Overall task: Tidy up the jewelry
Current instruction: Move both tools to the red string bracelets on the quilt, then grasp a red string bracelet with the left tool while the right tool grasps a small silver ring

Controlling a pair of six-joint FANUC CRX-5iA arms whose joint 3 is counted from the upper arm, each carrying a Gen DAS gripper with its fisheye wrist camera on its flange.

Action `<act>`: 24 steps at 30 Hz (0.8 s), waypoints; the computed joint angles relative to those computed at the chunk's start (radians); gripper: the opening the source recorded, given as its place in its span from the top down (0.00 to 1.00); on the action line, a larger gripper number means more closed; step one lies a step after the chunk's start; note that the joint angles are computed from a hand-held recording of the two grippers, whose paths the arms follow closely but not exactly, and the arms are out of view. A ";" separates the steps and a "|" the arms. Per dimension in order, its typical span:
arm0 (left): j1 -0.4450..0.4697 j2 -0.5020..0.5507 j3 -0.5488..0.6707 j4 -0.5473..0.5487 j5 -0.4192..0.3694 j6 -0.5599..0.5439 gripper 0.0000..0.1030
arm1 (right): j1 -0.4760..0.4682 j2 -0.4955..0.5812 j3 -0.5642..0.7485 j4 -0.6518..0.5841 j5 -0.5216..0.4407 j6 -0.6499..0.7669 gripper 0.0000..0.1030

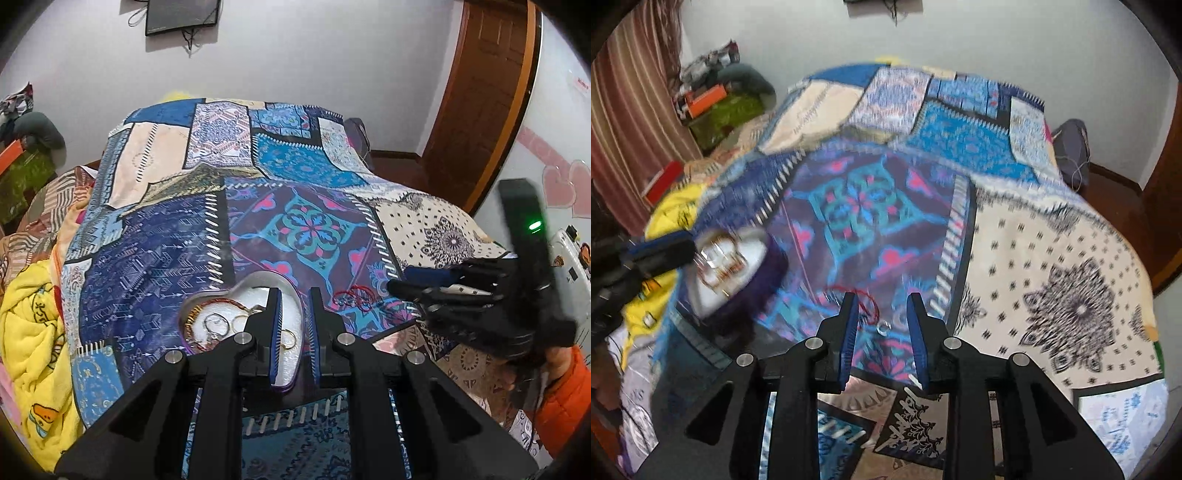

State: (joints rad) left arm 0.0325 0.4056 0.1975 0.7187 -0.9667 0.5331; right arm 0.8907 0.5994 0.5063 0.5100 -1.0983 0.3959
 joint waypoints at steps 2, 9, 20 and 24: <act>-0.003 0.006 0.004 -0.009 -0.007 0.002 0.88 | -0.007 0.014 0.015 -0.037 -0.021 0.023 0.76; -0.017 0.026 0.021 -0.047 -0.018 0.025 0.88 | -0.014 0.015 0.012 -0.081 -0.006 0.078 0.76; -0.036 0.018 0.019 -0.053 -0.048 0.019 0.87 | -0.005 0.020 -0.001 -0.048 0.018 0.064 0.92; -0.055 0.007 0.006 -0.059 -0.057 0.005 0.71 | 0.001 -0.029 -0.074 -0.008 0.050 -0.006 0.92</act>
